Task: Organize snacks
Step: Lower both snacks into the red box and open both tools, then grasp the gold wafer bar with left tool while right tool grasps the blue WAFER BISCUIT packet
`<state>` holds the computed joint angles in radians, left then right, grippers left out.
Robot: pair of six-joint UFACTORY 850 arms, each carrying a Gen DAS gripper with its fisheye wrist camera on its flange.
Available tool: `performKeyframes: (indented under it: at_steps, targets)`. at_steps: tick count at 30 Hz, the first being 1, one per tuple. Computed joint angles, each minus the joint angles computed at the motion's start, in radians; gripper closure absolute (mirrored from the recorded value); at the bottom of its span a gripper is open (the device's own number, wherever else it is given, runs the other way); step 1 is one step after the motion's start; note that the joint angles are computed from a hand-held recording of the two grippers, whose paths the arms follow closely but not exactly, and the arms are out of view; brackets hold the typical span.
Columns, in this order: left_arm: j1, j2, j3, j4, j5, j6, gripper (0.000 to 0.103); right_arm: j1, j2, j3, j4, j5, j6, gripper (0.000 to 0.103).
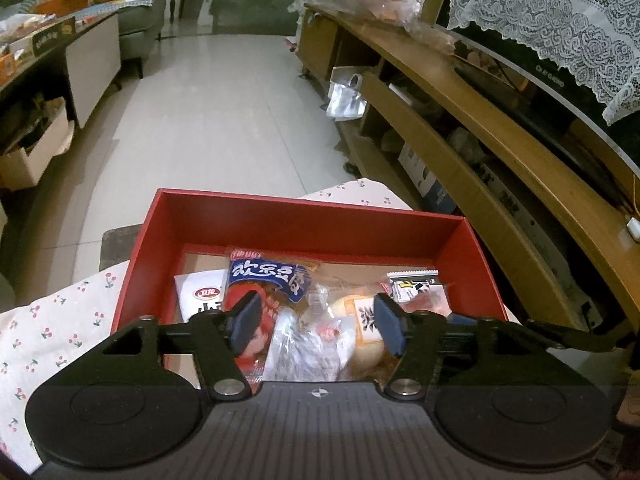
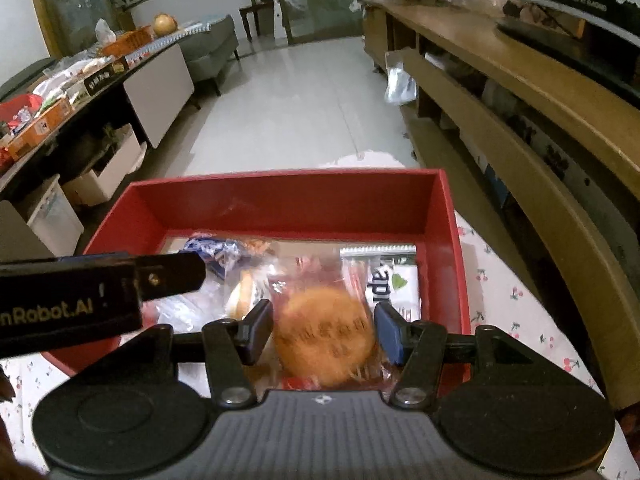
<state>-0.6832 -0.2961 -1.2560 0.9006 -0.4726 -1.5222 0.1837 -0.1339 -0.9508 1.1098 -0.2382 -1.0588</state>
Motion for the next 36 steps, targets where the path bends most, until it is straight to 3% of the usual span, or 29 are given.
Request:
performKeyframes:
  at_steps: [12, 20, 31, 36]
  targets:
    - [-0.008, 0.037, 0.028, 0.008, -0.011, -0.024, 0.025, -0.005, 0.024, 0.01, 0.058, 0.014, -0.03, 0.042]
    - [-0.028, 0.117, 0.102, 0.025, -0.043, -0.084, 0.022, -0.016, 0.077, 0.045, 0.132, 0.023, -0.097, 0.042]
    - [-0.067, 0.211, 0.221, -0.068, -0.075, -0.074, 0.021, -0.018, 0.204, 0.143, 0.052, -0.041, -0.048, 0.042]
    - [-0.071, 0.195, 0.235, -0.134, -0.087, -0.032, 0.021, -0.034, 0.26, 0.183, 0.017, -0.083, -0.022, 0.042]
